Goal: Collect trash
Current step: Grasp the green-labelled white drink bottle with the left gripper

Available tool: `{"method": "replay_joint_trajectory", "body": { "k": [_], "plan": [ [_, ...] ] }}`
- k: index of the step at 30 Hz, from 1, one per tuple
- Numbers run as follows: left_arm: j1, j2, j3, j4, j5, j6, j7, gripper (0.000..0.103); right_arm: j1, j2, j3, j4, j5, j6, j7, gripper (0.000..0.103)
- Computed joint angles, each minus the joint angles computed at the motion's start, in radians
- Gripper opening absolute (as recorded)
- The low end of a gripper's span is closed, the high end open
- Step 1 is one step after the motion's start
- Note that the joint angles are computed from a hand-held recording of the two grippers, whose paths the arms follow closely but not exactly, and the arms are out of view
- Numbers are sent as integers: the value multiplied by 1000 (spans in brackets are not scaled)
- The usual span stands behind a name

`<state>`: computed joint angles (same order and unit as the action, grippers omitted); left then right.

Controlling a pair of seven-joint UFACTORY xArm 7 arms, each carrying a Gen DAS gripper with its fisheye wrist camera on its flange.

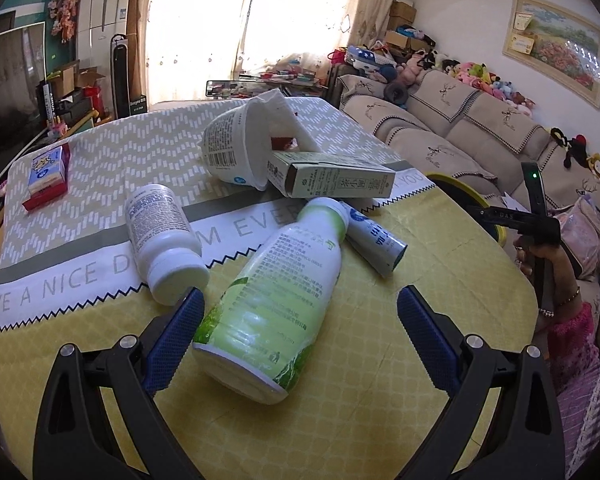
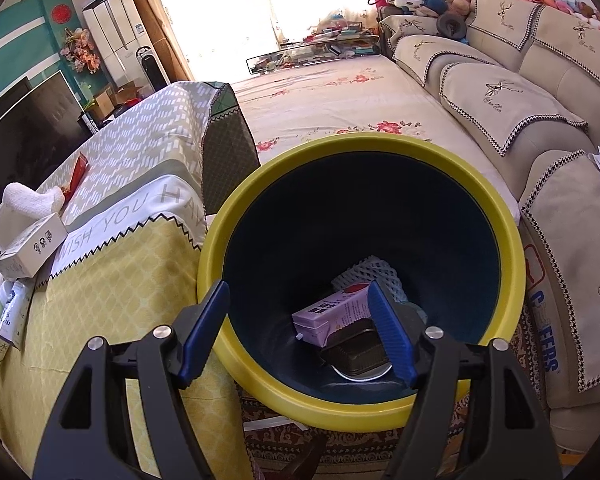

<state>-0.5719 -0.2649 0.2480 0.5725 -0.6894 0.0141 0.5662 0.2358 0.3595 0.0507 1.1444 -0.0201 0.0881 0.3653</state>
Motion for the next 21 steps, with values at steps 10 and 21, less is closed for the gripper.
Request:
{"method": "replay_joint_trajectory", "body": {
  "k": [10,21],
  "plan": [
    [244,88,-220,39,289,24,-273,69,-24,-4,32,-9,26,-4,-36,68],
    [299,139,-262,85,296,49,-308,55,-65,-23,75,-38,81,-14,-78,70]
  ]
}}
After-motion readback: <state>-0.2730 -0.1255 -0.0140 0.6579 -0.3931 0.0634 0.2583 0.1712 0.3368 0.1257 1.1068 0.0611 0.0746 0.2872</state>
